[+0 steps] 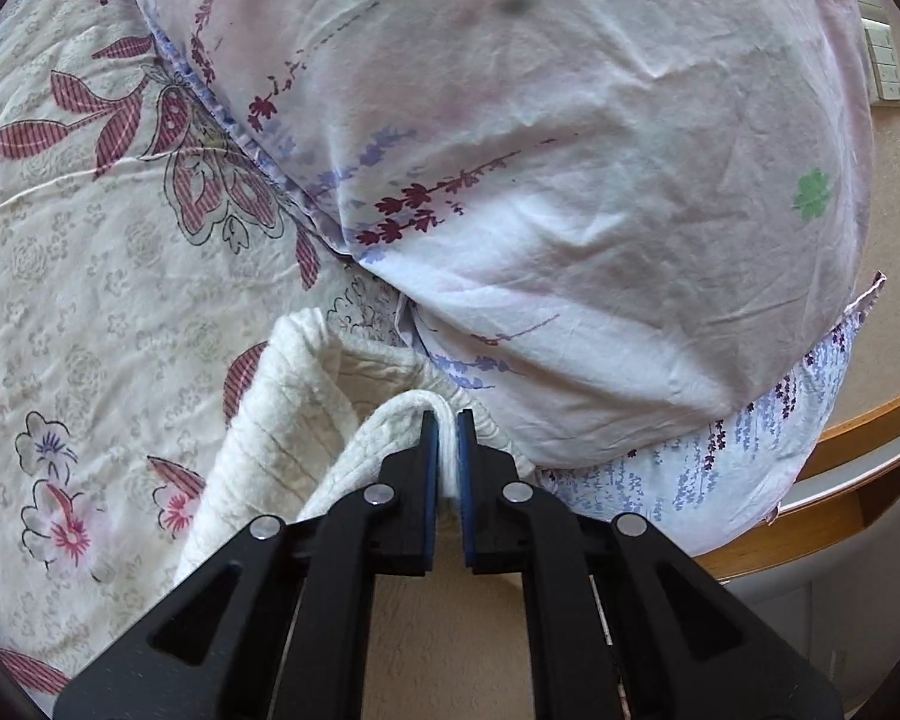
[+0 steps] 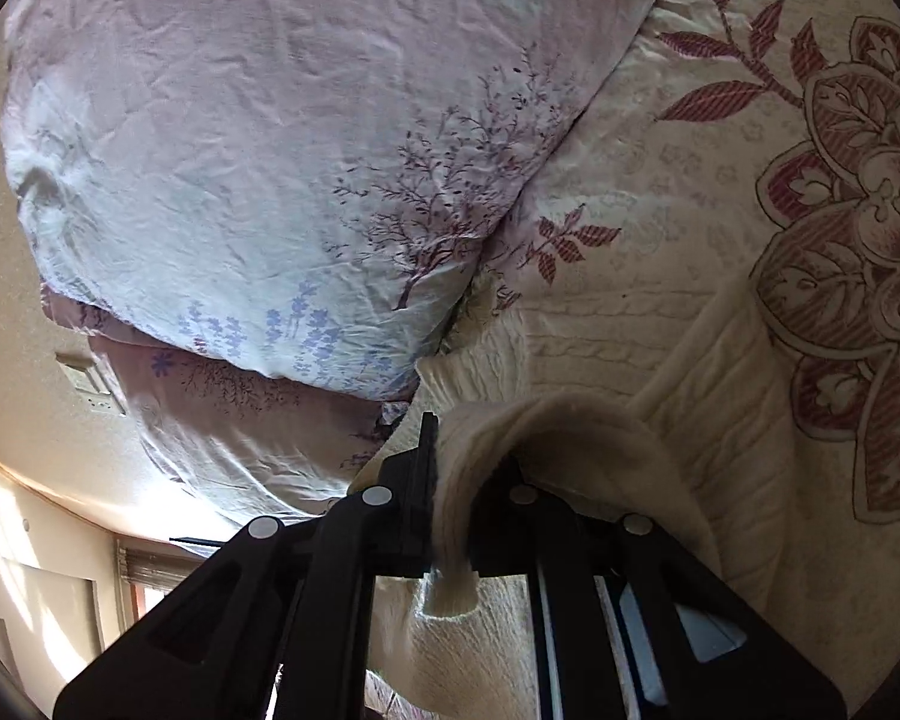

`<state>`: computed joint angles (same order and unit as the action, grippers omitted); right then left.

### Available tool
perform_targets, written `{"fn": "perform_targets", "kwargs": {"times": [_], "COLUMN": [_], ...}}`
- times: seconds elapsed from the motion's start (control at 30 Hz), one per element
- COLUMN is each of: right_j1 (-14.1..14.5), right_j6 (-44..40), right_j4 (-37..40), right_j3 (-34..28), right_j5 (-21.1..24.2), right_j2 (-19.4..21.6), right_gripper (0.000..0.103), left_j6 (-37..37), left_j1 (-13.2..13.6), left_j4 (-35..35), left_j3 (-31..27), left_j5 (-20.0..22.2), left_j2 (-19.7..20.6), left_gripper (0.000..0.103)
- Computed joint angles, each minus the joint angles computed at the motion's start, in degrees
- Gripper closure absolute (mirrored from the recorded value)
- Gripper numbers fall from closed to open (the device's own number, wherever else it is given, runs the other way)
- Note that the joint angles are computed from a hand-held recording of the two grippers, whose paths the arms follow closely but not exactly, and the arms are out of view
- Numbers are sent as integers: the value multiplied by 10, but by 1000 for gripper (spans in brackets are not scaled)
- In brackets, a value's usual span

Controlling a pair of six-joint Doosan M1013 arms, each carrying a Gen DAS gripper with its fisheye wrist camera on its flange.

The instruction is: Fold small clothes

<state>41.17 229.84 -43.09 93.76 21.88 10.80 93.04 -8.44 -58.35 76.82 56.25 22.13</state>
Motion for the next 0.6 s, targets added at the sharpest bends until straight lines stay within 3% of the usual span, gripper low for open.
{"fn": "perform_targets", "kwargs": {"times": [0.07,0.13,0.2,0.23,0.27,0.33,0.37,0.43,0.6], "right_j1": [-4,-4,-4,-2,1,13,20,29,48], "right_j6": [-37,-26,-5,8,27,56,55,39,-179], "right_j4": [53,51,37,20,-7,-67,-87,-106,9], "right_j3": [-3,-3,-1,0,-1,-9,-13,-14,-40], "right_j5": [5,8,9,18,31,91,124,158,237], "right_j2": [3,4,2,-1,-4,-10,-14,-22,-29], "right_gripper": [94,92,84,66,43,25,25,26,42], "left_j6": [-22,-35,-34,-27,-14,7,16,41,72], "left_j1": [-3,-5,-6,-5,-2,-2,-2,-1,-6], "left_j4": [22,38,37,27,13,9,24,50,167], "left_j3": [-3,-5,-6,-6,-6,-8,-12,-21,-25], "left_j5": [-5,-6,-7,-3,0,-2,-4,8,51], "left_j2": [3,5,5,5,4,-3,-8,-15,-35], "left_gripper": [97,97,93,83,64,40,33,29,30]}}
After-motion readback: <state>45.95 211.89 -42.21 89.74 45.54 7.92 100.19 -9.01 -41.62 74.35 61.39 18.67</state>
